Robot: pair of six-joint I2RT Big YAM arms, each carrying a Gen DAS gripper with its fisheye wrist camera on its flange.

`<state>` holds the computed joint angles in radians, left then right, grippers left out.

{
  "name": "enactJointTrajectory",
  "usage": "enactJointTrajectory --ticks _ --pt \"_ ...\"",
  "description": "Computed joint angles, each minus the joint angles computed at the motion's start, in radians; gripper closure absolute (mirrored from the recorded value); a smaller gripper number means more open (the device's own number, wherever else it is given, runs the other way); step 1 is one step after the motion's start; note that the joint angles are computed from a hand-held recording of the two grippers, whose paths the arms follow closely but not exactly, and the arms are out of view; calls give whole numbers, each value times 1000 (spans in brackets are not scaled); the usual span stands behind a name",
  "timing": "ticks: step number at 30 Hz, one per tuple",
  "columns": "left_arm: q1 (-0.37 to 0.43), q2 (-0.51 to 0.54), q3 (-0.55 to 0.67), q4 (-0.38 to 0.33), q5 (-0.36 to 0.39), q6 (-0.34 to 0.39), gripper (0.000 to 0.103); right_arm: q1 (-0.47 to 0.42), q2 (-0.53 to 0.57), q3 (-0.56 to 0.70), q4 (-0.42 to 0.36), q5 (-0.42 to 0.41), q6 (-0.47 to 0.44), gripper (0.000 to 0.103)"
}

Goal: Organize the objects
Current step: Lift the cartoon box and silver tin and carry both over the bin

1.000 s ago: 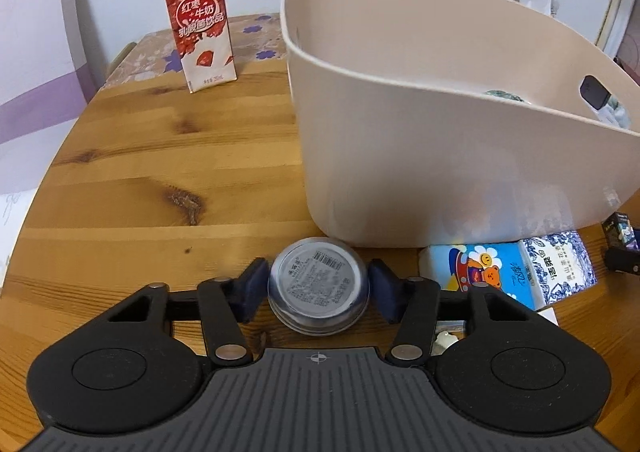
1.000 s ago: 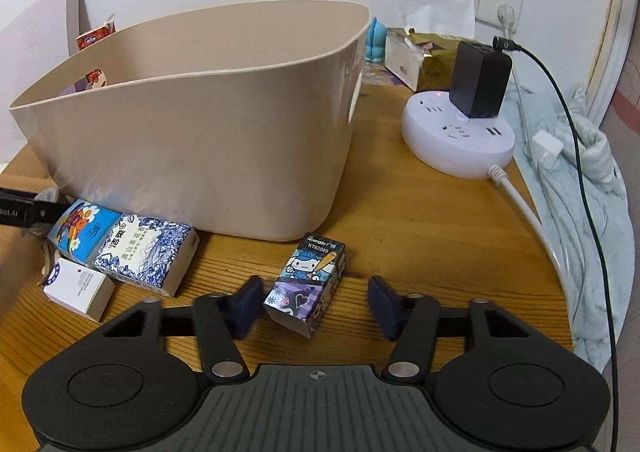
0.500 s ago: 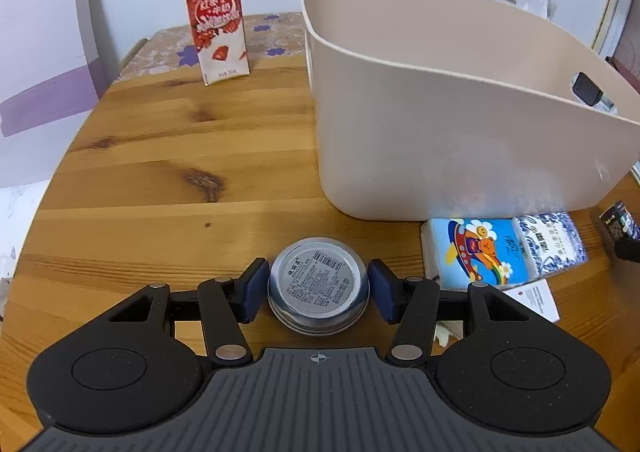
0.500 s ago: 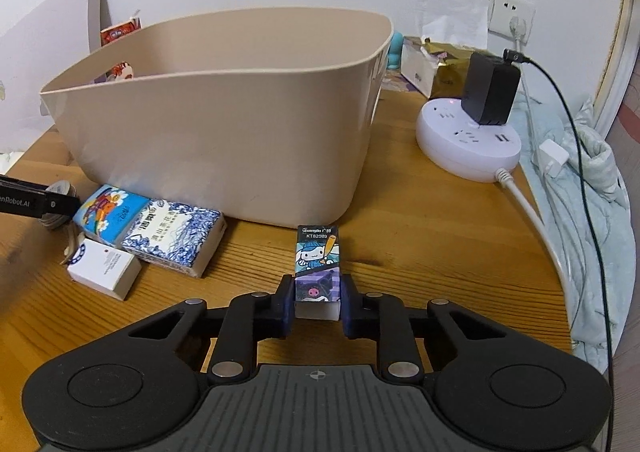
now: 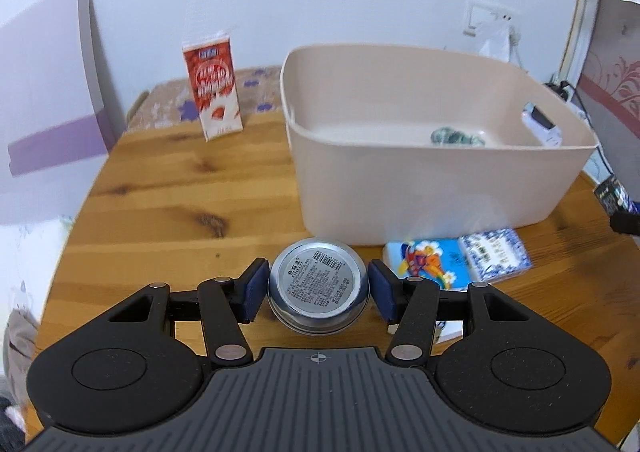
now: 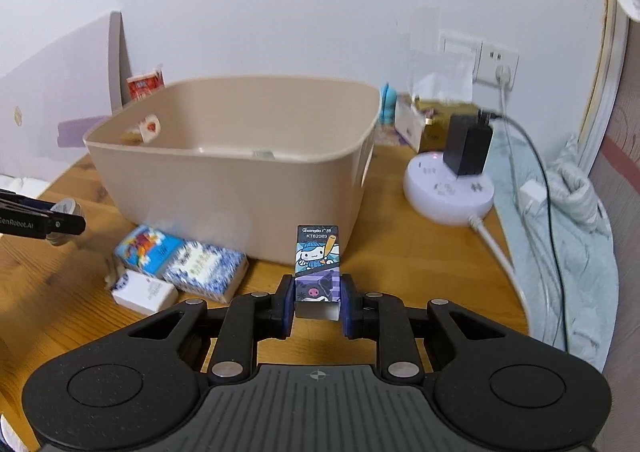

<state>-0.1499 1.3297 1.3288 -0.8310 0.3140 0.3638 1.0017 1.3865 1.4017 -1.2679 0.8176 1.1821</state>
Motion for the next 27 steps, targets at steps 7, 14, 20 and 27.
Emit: enactJointTrajectory --ticks 7,14,20,27 --pt "-4 -36 22 27 36 -28 47 28 -7 58 -25 104 -29 82" --pt "-26 -37 77 65 51 -76 47 7 -8 101 31 168 -162 82" --pt "-68 3 137 79 14 -96 47 -36 -8 113 123 174 -292 82" --pt "-138 85 207 65 -48 -119 47 -94 10 115 208 134 -394 82"
